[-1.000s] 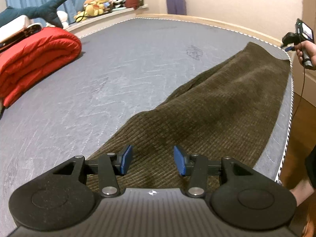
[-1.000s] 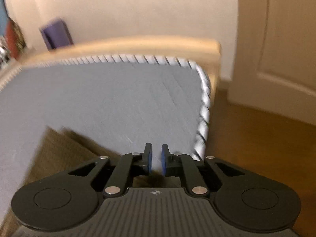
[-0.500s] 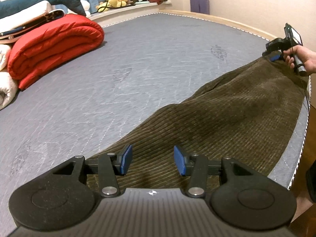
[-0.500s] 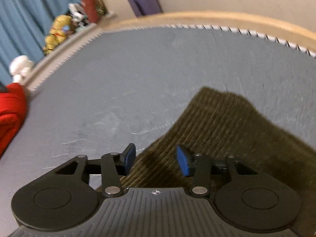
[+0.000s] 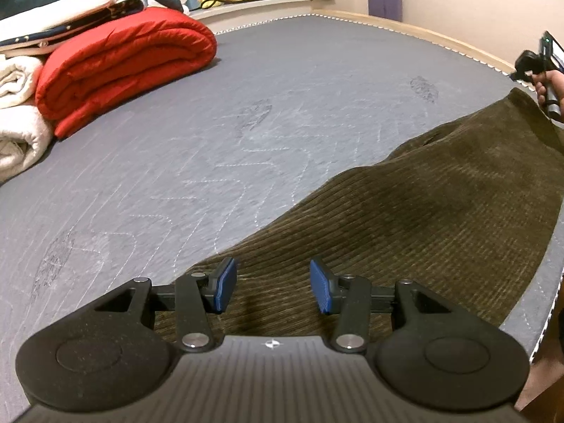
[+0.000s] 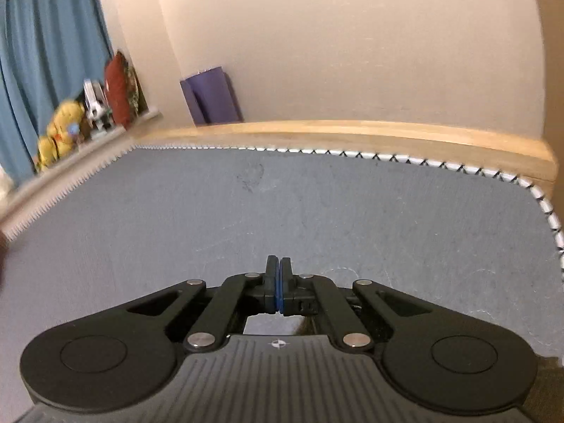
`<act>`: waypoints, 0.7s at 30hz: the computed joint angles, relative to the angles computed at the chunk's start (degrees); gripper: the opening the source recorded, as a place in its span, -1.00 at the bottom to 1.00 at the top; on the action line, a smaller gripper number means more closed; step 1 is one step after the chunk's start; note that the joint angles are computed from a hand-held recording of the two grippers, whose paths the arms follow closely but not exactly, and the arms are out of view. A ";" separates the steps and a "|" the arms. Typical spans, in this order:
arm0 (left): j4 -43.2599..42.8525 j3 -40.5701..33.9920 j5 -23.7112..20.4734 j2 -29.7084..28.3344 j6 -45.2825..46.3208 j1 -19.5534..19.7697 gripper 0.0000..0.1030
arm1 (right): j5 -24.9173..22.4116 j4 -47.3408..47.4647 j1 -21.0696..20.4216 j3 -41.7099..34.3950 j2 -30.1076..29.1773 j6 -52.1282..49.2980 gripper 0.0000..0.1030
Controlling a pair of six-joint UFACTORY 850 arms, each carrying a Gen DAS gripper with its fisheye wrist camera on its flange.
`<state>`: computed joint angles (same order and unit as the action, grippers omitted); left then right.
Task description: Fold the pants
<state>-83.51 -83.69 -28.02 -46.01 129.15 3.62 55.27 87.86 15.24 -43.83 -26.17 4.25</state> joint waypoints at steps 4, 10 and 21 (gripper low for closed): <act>0.61 -0.80 0.87 -0.52 -1.09 -0.13 -0.01 | -5.49 -8.52 -0.03 0.14 -0.73 3.26 -0.93; -0.17 -0.53 0.74 -0.14 -1.00 -0.25 -0.01 | -9.91 -41.34 3.78 -2.75 -0.55 -9.22 -0.43; 0.40 -0.41 1.81 -0.24 -1.02 0.04 -0.01 | -32.35 -48.17 11.27 -18.57 -8.86 -41.15 0.10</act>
